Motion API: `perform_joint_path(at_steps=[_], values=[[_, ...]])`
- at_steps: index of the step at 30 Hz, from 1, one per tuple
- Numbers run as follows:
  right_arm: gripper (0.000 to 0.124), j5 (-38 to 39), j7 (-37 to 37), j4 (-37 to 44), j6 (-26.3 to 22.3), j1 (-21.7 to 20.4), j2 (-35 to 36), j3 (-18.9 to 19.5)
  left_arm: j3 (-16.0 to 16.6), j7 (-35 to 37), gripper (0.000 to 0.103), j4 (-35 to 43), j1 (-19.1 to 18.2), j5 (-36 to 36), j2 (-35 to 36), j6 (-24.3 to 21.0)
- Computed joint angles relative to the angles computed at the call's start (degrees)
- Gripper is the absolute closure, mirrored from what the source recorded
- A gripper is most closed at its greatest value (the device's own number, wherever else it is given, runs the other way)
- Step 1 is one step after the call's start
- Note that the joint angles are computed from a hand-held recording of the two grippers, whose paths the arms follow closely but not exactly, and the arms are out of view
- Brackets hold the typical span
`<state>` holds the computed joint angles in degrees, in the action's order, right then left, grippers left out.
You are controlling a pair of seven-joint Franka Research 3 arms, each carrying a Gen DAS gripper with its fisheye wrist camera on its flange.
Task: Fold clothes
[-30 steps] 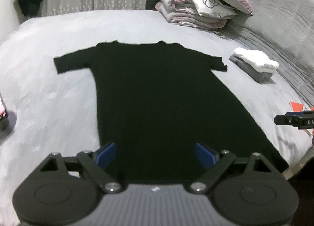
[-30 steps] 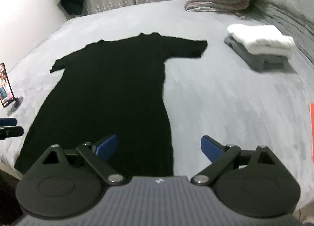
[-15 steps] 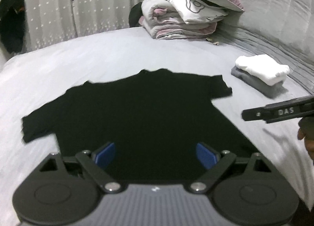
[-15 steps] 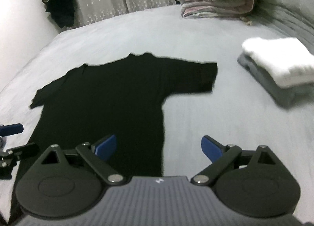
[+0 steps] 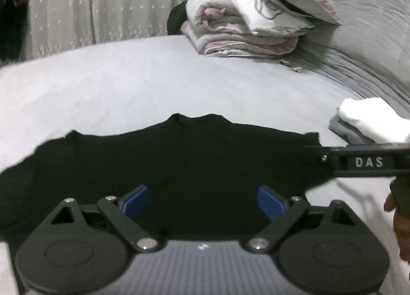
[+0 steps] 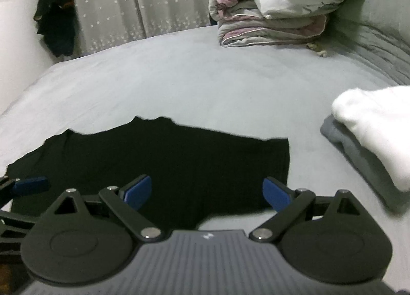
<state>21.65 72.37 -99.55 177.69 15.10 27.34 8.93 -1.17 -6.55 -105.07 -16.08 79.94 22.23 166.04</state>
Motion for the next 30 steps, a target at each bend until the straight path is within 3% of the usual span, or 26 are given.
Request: perform_joint_path(at_steps=[4, 7, 9, 11, 12, 14, 17, 20, 23, 27, 28, 30], values=[[0.028, -2.47, 3.19, 5.73, -0.42, 3.52, 4.42, -4.63, 0.96, -0.09, 0.010, 5.10, 0.45, -2.85, 5.10, 2.19], [0.028, -4.04, 5.37, 7.69, 0.63, 4.89, 6.58, -7.19, 3.71, -4.02, 0.010, 7.95, -1.45, -0.93, 8.03, 3.06], [0.028, -4.33, 6.48, 7.93, 1.96, 4.85, 7.54, -7.86, 5.64, -9.39, 0.010, 8.93, -2.82, 2.50, 9.38, 3.47], [0.028, -4.63, 7.60, 8.36, 2.10, 4.90, 8.23, -8.99, 7.54, -19.89, 0.010, 9.36, -4.54, 12.07, 9.79, 3.28], [0.028, -5.00, 8.42, 8.78, 2.03, 5.44, 8.59, -10.19, 6.40, -22.11, 0.009, 9.32, -3.79, 14.77, 9.82, 2.34], [0.028, -5.75, 10.16, 9.09, 2.01, 6.49, 9.03, -12.56, 5.68, -18.98, 0.009, 9.11, -3.33, 12.60, 9.55, 1.82], [0.028, -7.14, 14.31, 9.24, 1.24, 9.51, 9.84, -18.18, 3.86, -21.19, 0.009, 9.20, -1.64, 14.31, 9.52, 1.15], [0.033, -8.56, 18.86, 10.61, -1.49, 10.34, 11.31, -21.06, 2.37, -21.02, 0.009, 9.32, -0.36, 14.39, 9.58, 0.37], [0.041, -9.29, 20.12, 11.11, -2.52, 7.17, 11.44, -17.55, 1.50, -17.94, 0.009, 9.19, 0.01, 12.27, 9.58, -0.68], [0.047, -6.61, 12.83, 10.49, -1.70, -1.13, 10.51, -5.48, 1.11, -9.02, 0.009, 8.62, -0.51, 6.39, 9.27, -3.04], [0.047, -4.77, 10.29, 10.78, -2.25, -1.74, 10.62, -4.10, 1.14, -6.77, 0.009, 8.23, -0.65, 4.90, 9.01, -3.52], [0.051, -7.16, 12.10, 10.52, -1.58, 0.41, 10.74, -6.40, 1.34, -3.24, 0.009, 7.56, -0.91, 2.44, 8.53, -4.19]])
